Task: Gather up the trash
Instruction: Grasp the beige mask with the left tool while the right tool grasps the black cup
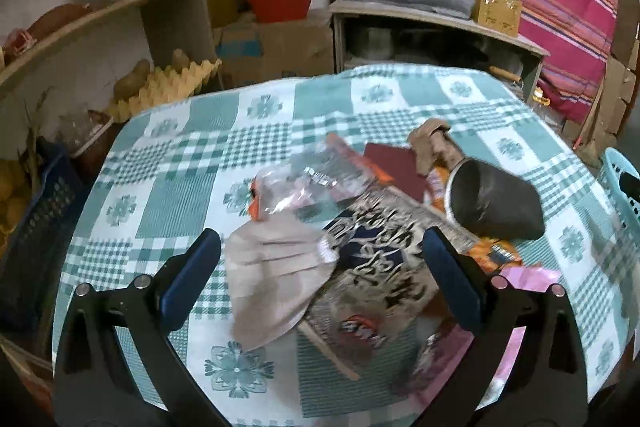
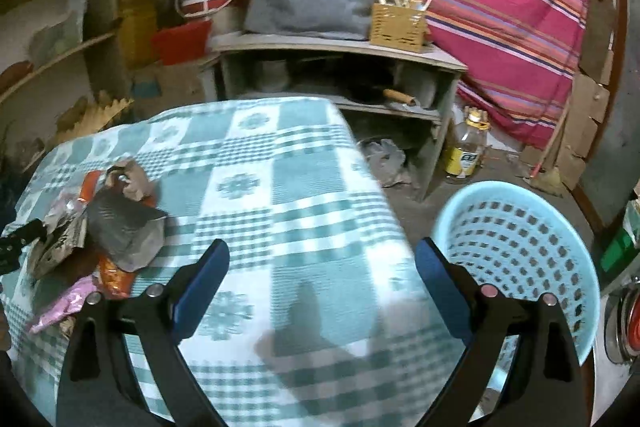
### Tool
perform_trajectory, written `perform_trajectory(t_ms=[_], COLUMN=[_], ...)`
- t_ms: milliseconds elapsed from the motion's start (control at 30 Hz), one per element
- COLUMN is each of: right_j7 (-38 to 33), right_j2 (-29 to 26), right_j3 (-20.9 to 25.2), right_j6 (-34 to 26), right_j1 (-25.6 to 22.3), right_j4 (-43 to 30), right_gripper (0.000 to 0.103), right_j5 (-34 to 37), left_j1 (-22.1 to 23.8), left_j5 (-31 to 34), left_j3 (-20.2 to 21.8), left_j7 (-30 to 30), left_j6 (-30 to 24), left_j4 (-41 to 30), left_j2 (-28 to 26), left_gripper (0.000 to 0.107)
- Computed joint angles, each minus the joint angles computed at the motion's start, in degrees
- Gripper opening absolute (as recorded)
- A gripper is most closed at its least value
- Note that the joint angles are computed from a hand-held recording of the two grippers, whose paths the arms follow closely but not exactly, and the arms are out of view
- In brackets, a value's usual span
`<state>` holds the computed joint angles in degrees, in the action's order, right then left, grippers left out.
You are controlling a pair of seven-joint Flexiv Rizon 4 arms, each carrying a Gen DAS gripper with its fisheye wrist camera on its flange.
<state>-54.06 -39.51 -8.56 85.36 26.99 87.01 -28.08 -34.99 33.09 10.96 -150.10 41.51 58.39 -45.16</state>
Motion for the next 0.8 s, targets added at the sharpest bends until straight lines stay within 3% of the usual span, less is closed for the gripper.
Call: perform_trajectory(t_ms=[200, 267, 400, 533, 800], right_j7=[-2.9, -3.6, -4.9, -7.0, -10.2], right_j2=[-1.6, -1.9, -2.6, -3.4, -5.2], right_j3=[5.7, 6.7, 7.9, 9.8, 11.5], right_j6=[-2.8, -3.5, -4.4, -5.7, -9.1], right_j1=[-1.8, -1.8, -1.1, -0.5, 2.3], right_j4=[-3.2, -3.9, -5.2, -7.0, -10.8], right_gripper=[0.092, 0.092, 0.092, 0.092, 0.094], right_j5=[1.8, 2.5, 3.2, 3.9, 4.6], left_j1=[2.4, 2.9, 4.3, 3.7, 0.7], left_j5=[-2.8, -3.8, -6.7, -7.3, -1.2], left_j3=[-1.4, -1.7, -2.9, -1.9, 1.3], left_j7=[0.1, 0.8, 3.6, 3.8, -1.5], left_j6=[3.7, 4.4, 5.4, 6.1, 6.2], left_j4=[3.9, 4.3, 5.1, 6.6, 10.9], left_j2=[1.0, 0.8, 0.4, 1.5, 6.5], left_gripper=[0.097, 0.091, 0.054, 0.04, 0.035])
